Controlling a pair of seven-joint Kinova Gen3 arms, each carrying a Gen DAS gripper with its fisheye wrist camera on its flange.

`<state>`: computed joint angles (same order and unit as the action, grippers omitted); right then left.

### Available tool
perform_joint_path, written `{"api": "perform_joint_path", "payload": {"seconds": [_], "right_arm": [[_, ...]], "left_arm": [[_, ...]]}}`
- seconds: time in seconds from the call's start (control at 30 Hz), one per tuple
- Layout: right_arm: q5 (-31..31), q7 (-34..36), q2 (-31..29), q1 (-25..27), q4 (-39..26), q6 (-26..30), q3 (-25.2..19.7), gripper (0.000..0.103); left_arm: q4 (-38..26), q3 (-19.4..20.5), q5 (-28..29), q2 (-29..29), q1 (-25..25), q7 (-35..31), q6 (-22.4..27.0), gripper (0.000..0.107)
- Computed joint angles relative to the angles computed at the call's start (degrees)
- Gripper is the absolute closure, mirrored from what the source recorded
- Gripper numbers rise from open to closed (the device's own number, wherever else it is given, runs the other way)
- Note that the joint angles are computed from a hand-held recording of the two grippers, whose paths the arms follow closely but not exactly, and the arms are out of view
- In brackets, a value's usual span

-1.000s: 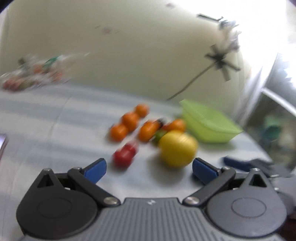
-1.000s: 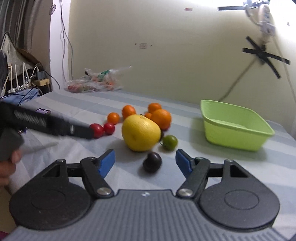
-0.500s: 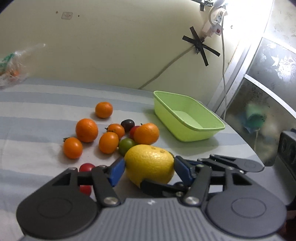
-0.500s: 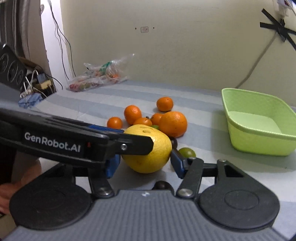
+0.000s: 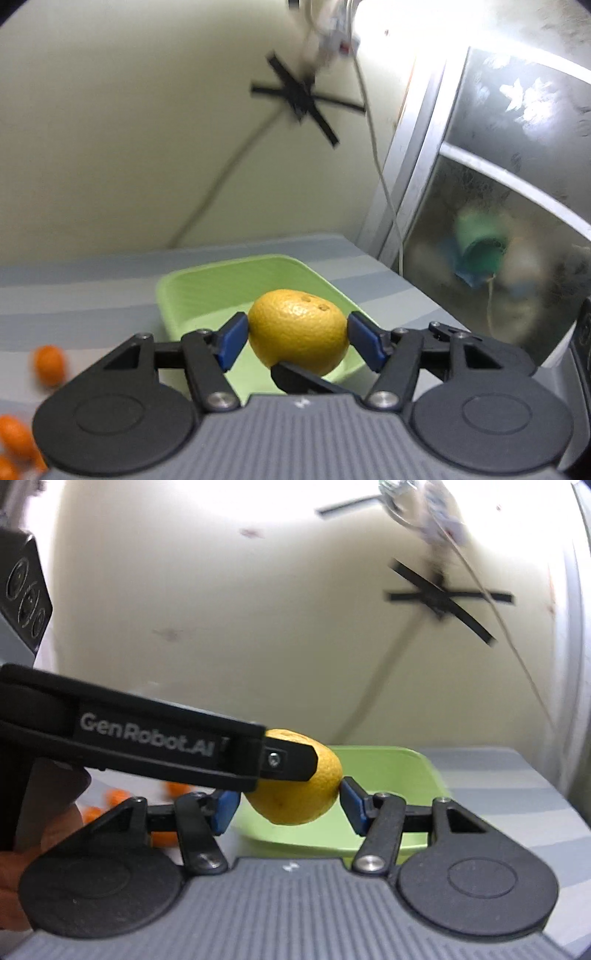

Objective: Organize fruits
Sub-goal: 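Carry the grapefruit into the green basket and open the left gripper, then grasp a dark purple tomato with the right gripper while the left gripper grasps a red cherry tomato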

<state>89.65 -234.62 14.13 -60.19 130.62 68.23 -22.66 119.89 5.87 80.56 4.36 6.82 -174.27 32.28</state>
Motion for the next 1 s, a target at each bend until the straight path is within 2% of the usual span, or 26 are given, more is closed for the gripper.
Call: {"api": "perform_joint_path", "payload": {"seconds": [0.07,0.17,0.23,0.3,0.37,0.43,0.5,0.57,0.63,0.7,0.8,0.87,0.93,1.0], "right_arm": [[-0.47,0.89,-0.58,2.44,0.49,-3.36,0.95,0.041],[0.04,0.11,-0.84,4.46,1.3,-6.47,1.75,0.041],[1.52,-2.91,0.34,5.27,1.81,-5.77,0.99,0.04],[2.71,-6.76,1.25,3.72,3.06,-2.96,1.0,0.037],[3.77,-8.76,1.16,3.47,3.73,-2.12,0.51,0.036],[3.06,-10.28,1.01,2.02,4.39,0.27,-0.06,0.036],[3.52,-12.82,-0.34,1.6,6.5,1.84,-0.89,0.037],[3.28,-16.67,-0.81,-0.28,8.63,4.56,-2.37,0.037],[1.92,-19.9,-0.92,-3.14,10.08,7.12,-4.36,0.037],[1.93,-22.95,-0.89,-5.06,10.76,7.42,-5.61,0.037],[3.01,-25.95,1.14,-8.19,10.15,7.99,-7.07,0.038],[3.22,-26.03,3.42,-10.75,8.26,9.15,-7.5,0.038],[4.92,-24.97,4.64,-11.42,6.27,8.08,-7.19,0.039],[7.65,-20.93,5.1,-11.14,3.64,4.48,-5.89,0.045]], "left_arm": [[-2.74,0.98,-2.66,3.7,1.45,4.66,-1.33,0.047],[-5.83,-1.69,-6.92,6.76,6.81,11.61,-3.32,0.048],[-6.52,-0.2,-10.46,7.04,6.99,15.29,-5.22,0.046],[-6.11,0.49,-11.64,6.62,7.54,16.03,-6.71,0.042],[-5.69,-2.82,-12.39,5.51,10.77,16.88,-6.72,0.042],[-3.79,-6.67,-9.46,3.14,11.88,14.21,-3.51,0.042],[-0.18,-8.64,-4.84,-0.68,9.25,9.55,1.15,0.036],[4.67,-11.93,-1.81,-5.99,5.82,4.89,5.81,0.035],[9.27,-16.21,-1.31,-11.24,1.56,0.61,10.47,0.035],[12.79,-20.52,-4.06,-16.22,-3.71,-1.1,14.07,0.034],[16.51,-25.25,-10.5,-22.68,-11.15,0.15,13.9,0.034],[18.25,-28.09,-13.16,-23.97,-16.46,0.35,15.95,0.034],[20.09,-28.98,-14.51,-24.61,-21.77,-0.75,16.32,0.034],[21.62,-28.64,-14.88,-23.84,-26.48,-3.11,16.67,0.036]]}}
